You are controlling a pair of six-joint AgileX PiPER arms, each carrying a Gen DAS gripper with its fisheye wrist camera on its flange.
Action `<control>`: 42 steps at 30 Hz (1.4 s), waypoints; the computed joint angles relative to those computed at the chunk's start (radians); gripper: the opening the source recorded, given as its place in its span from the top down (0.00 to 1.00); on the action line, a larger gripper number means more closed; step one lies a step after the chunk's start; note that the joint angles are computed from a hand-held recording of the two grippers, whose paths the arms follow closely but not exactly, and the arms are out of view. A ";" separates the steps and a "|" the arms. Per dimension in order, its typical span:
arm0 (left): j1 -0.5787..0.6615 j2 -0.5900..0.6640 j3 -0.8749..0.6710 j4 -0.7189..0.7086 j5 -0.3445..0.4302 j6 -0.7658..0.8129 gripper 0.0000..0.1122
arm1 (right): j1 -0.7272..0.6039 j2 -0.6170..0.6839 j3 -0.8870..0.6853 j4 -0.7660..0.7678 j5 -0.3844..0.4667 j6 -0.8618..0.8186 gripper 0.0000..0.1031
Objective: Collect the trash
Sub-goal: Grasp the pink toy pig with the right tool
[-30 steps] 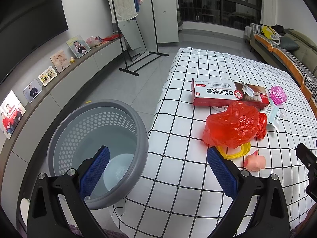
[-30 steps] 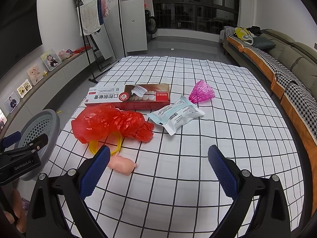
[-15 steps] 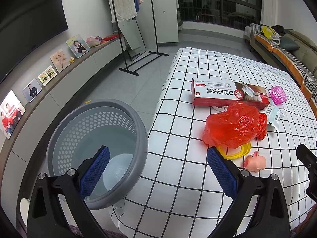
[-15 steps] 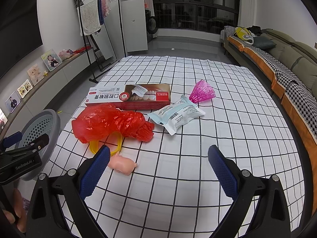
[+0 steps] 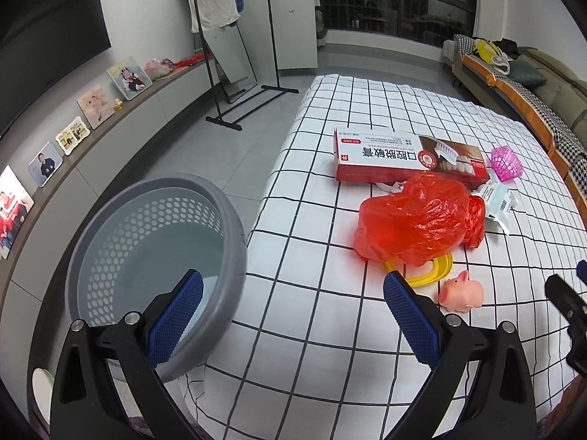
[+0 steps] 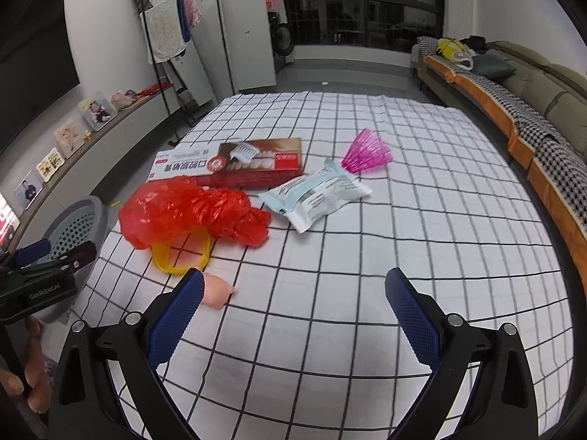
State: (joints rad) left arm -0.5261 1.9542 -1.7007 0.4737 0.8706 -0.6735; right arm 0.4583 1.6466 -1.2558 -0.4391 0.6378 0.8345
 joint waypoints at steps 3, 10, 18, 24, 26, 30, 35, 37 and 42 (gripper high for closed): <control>-0.001 0.005 0.008 -0.006 -0.018 0.015 0.14 | 0.006 0.040 -0.032 0.071 -0.010 -0.107 0.08; 0.023 -0.040 0.081 -0.002 -0.082 0.004 0.14 | 0.031 0.166 -0.158 0.165 0.031 -0.303 0.08; 0.062 -0.043 0.085 -0.082 -0.090 0.055 0.14 | 0.027 0.263 -0.249 0.236 0.035 -0.411 0.09; 0.065 -0.040 0.086 -0.092 -0.093 0.067 0.14 | 0.033 0.329 -0.315 0.257 0.058 -0.462 0.25; 0.064 -0.034 0.078 -0.103 -0.088 0.084 0.14 | 0.029 0.361 -0.352 0.284 0.094 -0.491 0.42; 0.060 -0.027 0.071 -0.103 -0.085 0.096 0.14 | 0.029 0.365 -0.349 0.295 0.081 -0.507 0.50; 0.057 -0.030 0.075 -0.112 -0.097 0.105 0.14 | 0.033 0.322 -0.294 0.318 0.024 -0.514 0.50; 0.054 -0.031 0.076 -0.117 -0.101 0.110 0.14 | 0.038 0.300 -0.278 0.307 0.020 -0.496 0.50; 0.042 -0.048 0.096 -0.111 -0.136 0.110 0.14 | 0.025 0.213 -0.202 0.276 0.020 -0.397 0.50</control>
